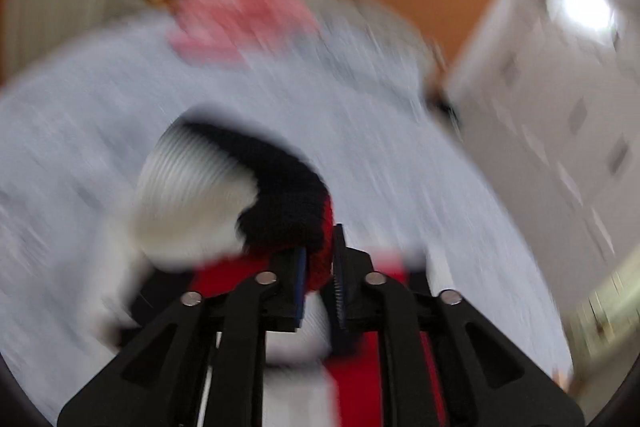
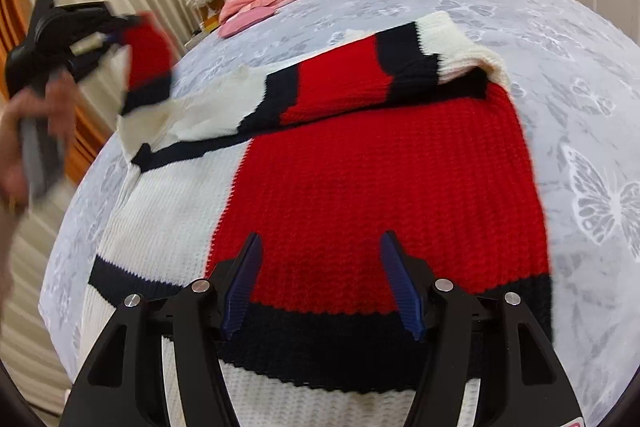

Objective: Fold small clothes

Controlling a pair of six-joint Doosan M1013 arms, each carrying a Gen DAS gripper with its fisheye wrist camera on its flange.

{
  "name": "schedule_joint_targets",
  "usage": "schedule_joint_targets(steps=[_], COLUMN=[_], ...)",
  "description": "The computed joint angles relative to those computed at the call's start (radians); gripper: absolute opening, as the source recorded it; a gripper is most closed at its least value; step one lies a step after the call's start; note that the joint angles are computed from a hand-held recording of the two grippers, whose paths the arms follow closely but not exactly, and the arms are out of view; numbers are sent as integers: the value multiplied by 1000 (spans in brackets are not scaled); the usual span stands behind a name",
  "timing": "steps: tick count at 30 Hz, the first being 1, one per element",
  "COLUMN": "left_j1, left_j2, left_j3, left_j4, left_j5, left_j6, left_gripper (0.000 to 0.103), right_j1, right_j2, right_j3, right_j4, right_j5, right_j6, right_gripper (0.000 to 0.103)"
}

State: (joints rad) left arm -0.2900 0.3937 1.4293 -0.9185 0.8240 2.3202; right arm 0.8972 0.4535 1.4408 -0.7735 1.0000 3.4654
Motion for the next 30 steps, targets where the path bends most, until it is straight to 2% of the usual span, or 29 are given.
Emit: schedule_joint_targets(steps=[1,2,3,4,5,7,9,12,14,16,18,21,22,23,24,25,26,28,30], left_j1=[-34,-56,-71,-75,-73,-50,-28,-5,23,49,70,103,112,116,117,116,119,131,138], left_j2=[-13,-29,-49,-67,-85,-123,-138,-97,-59,-15,30,73,79,82,91,97,99,106,103], left_j3=[43,84,128,166,200,268,299,246,192,137,83,53,51,51,39,31,29,27,34], left_j4=[88,139,173,161,127,16,-50,11,27,25,75,-27,-60,-75,-59,-25,-11,-21,-29], left_j5=[-12,-58,-106,-142,-172,-261,-306,-310,-287,-228,-148,-86,-79,-78,-74,-74,-72,-60,-54], left_j6=[-53,-104,-163,-196,-220,-258,-285,-402,-480,-532,-612,-598,-595,-598,-627,-660,-670,-655,-616], left_gripper=[28,39,42,51,66,80,81,81,81,81,80,68,60,49,41,25,16,13,13], right_j1=[-1,-4,-5,-6,-10,-24,-52,-97,-125,-145,-167,-202,-210,-220,-223,-224,-229,-239,-234], right_j2=[-5,-16,-22,-29,-38,-47,-46,3,67,132,226,371,411,449,458,439,399,269,150], right_j3=[7,19,25,31,35,32,4,-108,-223,-328,-471,-691,-752,-803,-817,-788,-725,-527,-348], right_j4=[1,3,4,2,1,4,24,68,93,112,158,293,326,358,362,344,338,283,165], right_j5=[1,4,6,10,17,0,-28,4,38,68,127,244,287,323,324,285,232,49,-19], right_j6=[11,27,36,44,42,-3,-127,-381,-577,-741,-911,-1097,-1132,-1165,-1155,-1097,-987,-725,-463], right_gripper=[60,60,60,61,63,67,68,75,76,81,81,81,80,74,62,47,6,7,7])
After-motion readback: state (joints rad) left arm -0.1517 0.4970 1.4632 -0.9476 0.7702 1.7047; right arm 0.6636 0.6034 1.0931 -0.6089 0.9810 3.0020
